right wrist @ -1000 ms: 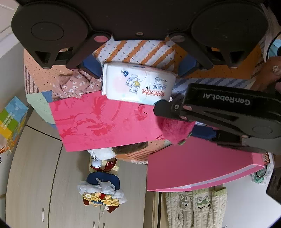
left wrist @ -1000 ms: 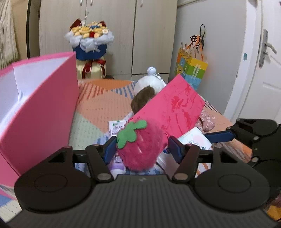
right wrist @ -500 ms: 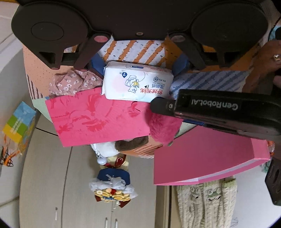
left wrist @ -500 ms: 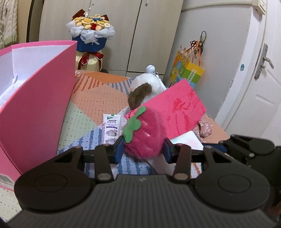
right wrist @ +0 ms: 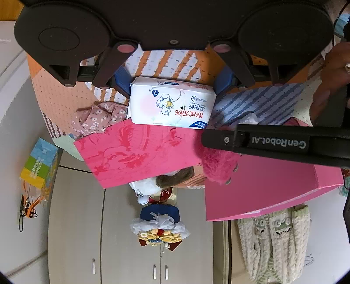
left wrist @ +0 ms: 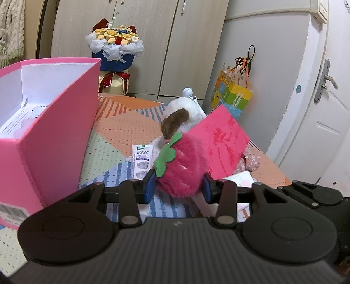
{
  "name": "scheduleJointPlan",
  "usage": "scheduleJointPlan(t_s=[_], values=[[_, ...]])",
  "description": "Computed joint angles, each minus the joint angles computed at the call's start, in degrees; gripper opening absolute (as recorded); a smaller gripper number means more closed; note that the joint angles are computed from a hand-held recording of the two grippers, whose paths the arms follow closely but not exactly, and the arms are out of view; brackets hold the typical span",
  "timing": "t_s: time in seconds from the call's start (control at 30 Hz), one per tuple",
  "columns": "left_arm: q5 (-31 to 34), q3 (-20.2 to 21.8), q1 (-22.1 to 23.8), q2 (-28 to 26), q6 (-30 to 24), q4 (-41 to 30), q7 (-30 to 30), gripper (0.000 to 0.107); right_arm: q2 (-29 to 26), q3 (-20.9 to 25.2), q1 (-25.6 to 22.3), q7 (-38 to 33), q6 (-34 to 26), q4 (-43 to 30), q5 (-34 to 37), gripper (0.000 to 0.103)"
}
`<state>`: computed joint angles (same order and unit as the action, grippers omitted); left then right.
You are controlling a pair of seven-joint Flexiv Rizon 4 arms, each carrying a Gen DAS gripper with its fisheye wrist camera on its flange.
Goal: Organize soft objects
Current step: 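Lift the strawberry plush with the left tool while the right tool grasps the white wipes pack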
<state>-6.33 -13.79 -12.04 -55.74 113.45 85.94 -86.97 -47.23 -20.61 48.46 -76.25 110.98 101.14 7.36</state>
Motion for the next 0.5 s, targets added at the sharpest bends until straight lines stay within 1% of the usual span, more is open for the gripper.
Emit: scheduleJointPlan(t_s=[0.1, 0.23, 0.37, 0.5], values=[[0.97, -0.44, 0.69, 1.13, 0.49, 1.93, -0.09, 0.041, 0.42, 0.14, 0.49, 0.26, 0.93, 0.95, 1.07, 0.082], [3.12, -1.59, 2.22, 2.89, 1.82, 5.30, -0.51, 0.041, 0.86, -1.07, 2.73, 0.08, 2.69, 2.84, 3.97, 0.082], [3.74, -0.30, 1.79, 4.86, 3.54, 8.68, -0.60, 0.041, 1.82, -1.29, 4.53, -1.31, 4.36, 5.08, 6.58, 0.082], [5.40, -0.25, 2.43, 6.95, 4.88, 12.43, -0.56, 0.041, 3.05, -0.61, 5.58, -2.73, 4.76, 7.00, 8.36, 0.082]])
